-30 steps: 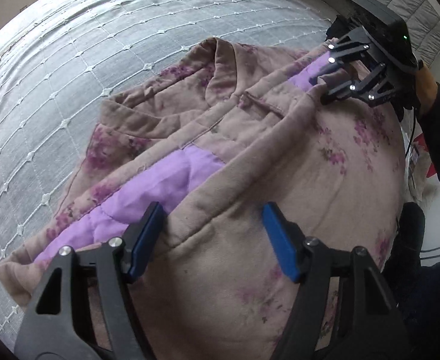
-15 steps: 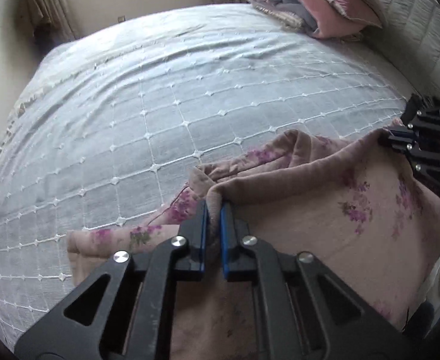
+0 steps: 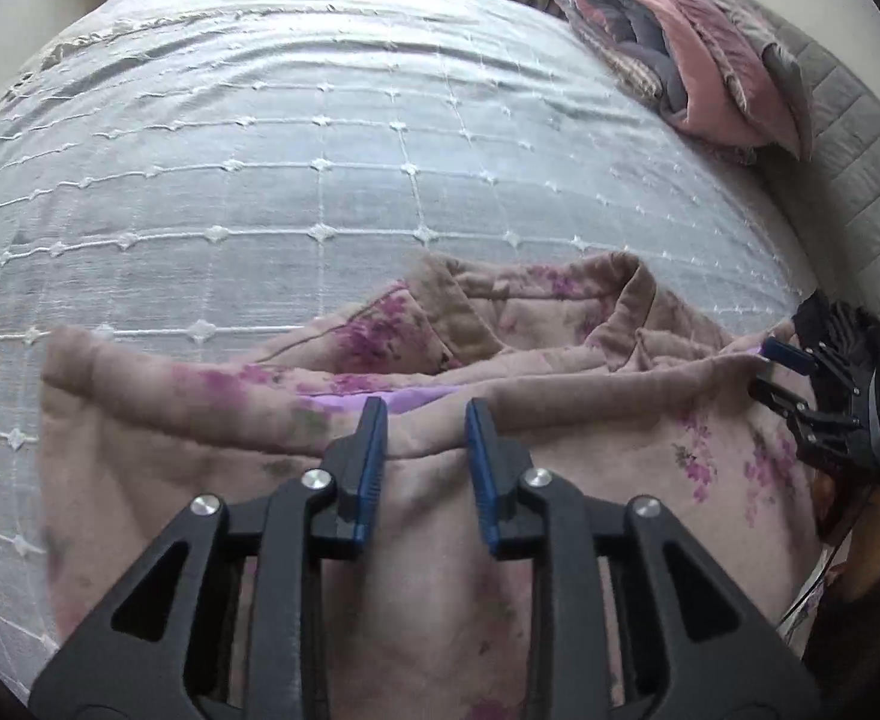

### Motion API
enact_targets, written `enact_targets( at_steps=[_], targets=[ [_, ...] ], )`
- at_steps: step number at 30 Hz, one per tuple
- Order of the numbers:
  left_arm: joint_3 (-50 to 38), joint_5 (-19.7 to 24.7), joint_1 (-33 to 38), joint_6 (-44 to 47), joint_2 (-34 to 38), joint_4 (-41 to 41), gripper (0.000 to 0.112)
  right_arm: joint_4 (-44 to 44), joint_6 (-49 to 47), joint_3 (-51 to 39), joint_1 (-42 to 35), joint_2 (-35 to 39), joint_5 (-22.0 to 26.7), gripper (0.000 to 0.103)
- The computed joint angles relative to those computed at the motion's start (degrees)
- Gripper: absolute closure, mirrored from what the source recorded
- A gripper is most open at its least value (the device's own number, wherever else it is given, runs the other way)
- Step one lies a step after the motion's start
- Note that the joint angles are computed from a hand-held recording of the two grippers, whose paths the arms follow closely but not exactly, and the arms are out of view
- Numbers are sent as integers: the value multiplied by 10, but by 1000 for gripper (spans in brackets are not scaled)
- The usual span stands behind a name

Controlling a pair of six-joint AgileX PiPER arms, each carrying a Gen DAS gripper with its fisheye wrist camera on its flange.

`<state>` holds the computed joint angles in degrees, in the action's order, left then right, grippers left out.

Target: Fold large clothes

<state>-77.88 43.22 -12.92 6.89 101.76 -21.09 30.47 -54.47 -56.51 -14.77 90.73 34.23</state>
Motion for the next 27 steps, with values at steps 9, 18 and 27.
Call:
enact_targets(
  at_steps=[9, 18, 27],
  targets=[
    [130, 38, 268, 205, -73, -213, 39, 146, -180, 3, -299, -48, 156, 16],
    [152, 6, 238, 266, -39, -307, 67, 196, -97, -64, -363, 78, 263, 81],
    [125, -48, 210, 107, -134, -198, 103, 246, -138, -46, -365, -62, 259, 92]
  ],
)
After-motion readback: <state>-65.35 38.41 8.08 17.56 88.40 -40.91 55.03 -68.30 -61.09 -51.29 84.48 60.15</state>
